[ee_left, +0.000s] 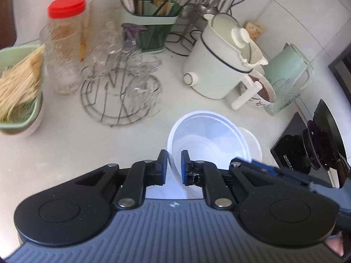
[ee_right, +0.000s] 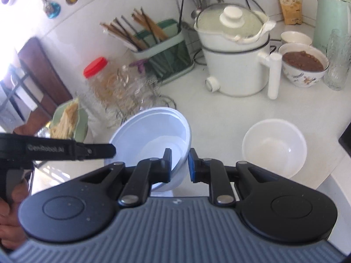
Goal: Organize plates and bowls
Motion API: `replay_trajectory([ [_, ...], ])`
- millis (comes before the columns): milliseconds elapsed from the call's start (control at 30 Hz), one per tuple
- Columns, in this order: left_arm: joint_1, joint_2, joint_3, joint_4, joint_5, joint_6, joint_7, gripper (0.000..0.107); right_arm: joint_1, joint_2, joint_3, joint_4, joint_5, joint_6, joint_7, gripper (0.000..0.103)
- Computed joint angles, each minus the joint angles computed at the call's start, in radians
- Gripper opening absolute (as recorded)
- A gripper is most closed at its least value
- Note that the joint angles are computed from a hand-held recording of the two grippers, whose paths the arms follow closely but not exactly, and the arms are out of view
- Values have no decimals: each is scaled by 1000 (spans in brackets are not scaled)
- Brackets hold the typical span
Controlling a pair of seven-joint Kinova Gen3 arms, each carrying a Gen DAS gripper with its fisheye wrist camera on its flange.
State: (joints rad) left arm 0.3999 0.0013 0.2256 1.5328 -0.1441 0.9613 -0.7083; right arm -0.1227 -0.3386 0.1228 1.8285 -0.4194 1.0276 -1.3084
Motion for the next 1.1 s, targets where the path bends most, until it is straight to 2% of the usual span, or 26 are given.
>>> replay_trajectory([
  [333,-48,-100,4,151,50,-40,37,13,-24,2,-56,36,27,64,-35,19],
  [633,-71,-112,12,220,84,-26,25,13,-44,16,-115,55,69,73,-89,19],
  [867,-74,-97,11,211,99,-5,-4,13,-53,33,-124,52,90,78,-125,19],
  [933,-73,-90,8,198,105,11,-15,15,-53,33,-116,51,82,79,-126,19],
  [1000,-72,-84,6,188,106,18,-19,24,-52,32,-106,53,72,76,-125,20],
  [1100,-65,-80,13,170,83,38,-16,30,-47,26,-98,52,63,69,-124,20],
])
